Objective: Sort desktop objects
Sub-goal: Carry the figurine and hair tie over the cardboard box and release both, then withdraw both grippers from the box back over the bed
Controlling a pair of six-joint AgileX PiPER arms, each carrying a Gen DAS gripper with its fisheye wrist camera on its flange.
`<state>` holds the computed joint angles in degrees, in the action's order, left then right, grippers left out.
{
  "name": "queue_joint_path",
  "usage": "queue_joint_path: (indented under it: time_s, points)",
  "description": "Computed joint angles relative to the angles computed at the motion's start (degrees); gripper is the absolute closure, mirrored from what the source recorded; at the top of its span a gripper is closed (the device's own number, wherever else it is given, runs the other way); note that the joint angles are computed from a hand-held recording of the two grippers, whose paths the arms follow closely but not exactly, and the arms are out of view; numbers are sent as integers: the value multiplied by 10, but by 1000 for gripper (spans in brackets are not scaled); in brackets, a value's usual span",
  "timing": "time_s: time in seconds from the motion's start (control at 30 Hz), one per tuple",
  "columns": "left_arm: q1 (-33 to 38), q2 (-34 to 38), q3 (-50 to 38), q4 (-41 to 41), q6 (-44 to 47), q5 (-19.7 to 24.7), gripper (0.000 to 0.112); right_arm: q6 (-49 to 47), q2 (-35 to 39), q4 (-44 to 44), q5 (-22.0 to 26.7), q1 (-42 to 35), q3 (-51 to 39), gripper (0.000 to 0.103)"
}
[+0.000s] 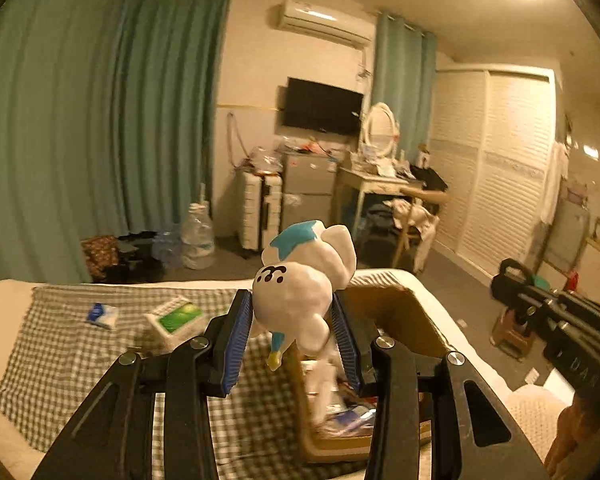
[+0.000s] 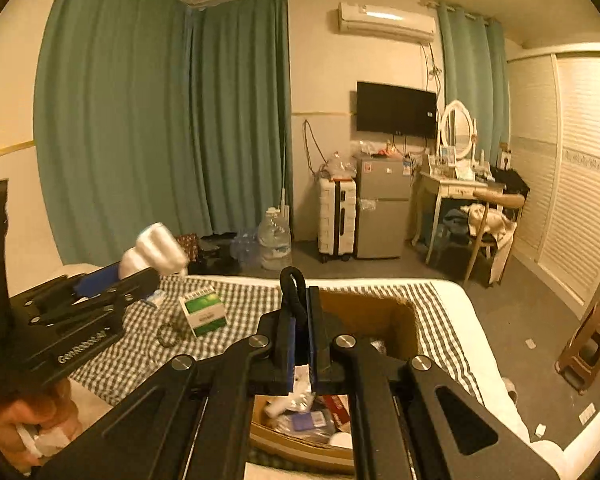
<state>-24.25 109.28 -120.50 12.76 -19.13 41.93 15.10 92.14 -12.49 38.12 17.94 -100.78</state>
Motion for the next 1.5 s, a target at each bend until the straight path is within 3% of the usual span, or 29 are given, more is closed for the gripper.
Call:
queue_joint_path:
  time_s: [0.13, 0.3, 0.47, 0.53, 0.6, 0.73, 0.9, 1.03, 1.17, 1.37, 1.5]
  points:
    - [-37, 72, -69, 2, -10, 28, 71, -65, 14, 104, -28, -63, 34, 99]
    - [-54, 199, -220, 2, 5, 103, 71, -147, 70, 222, -48, -117, 44, 99]
    - [-54, 295, -338, 7, -8, 163, 63, -125, 128, 201, -29, -133, 25, 94]
    - [-54, 276, -288, 12, -21, 134, 58, -127, 128, 219, -36, -140, 32, 80]
    - [-57, 260, -251, 22, -29, 115, 54, -139, 121, 252, -62, -144, 47, 57]
    - [-49, 208, -169, 33, -49, 76, 42, -144, 98, 279, -88, -134, 69, 52]
    - [-25, 127, -72, 41, -70, 41, 35, -57, 83, 198, -97, -99, 62, 45]
    - [-1, 59, -5, 58, -75, 15, 29, 21, 51, 143, -137, -71, 77, 38]
    - [31, 3, 46, 86, -87, -7, 9, 57, 34, 119, -174, -47, 82, 25]
    - [96, -41, 105, 143, -85, -34, 9, 179, 65, -15, -196, 20, 40, 0]
    - [153, -42, 138, 144, -59, -64, 9, 202, 133, -64, -207, 67, -26, 0]
